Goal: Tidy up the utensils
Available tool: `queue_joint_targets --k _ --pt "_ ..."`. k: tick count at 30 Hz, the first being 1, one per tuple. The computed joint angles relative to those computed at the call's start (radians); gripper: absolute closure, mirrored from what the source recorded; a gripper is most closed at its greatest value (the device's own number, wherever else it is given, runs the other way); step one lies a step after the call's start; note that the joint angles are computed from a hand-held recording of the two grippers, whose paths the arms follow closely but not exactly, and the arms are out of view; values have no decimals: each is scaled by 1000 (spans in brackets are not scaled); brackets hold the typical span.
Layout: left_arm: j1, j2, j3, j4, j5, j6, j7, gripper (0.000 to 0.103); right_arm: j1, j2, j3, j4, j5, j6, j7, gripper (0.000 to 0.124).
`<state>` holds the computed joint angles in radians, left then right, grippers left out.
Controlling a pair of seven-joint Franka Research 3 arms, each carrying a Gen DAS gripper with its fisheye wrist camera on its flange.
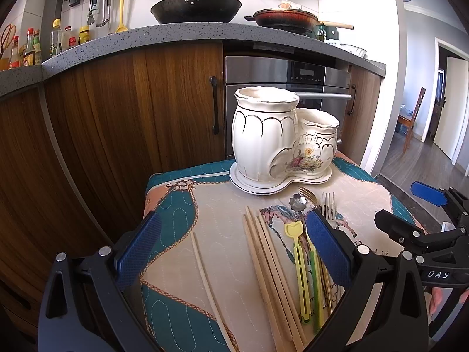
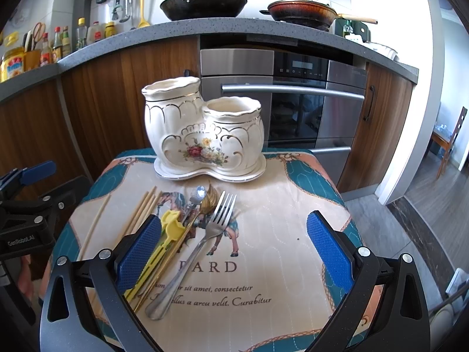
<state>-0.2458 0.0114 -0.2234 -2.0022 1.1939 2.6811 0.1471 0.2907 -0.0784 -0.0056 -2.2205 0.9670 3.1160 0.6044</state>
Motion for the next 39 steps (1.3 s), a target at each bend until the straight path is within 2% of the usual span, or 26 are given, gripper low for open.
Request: queue_joint_targets --k 33,37,39 --pt "5 6 6 -3 -15 21 11 5 -15 12 5 6 -3 -36 10 25" --pt "15 5 14 -13 -4 64 5 5 -23 22 0 25 36 -84 -37 25" --pt "16 8 14 -9 7 43 18 5 -29 24 -6 41 99 -136 -107 25"
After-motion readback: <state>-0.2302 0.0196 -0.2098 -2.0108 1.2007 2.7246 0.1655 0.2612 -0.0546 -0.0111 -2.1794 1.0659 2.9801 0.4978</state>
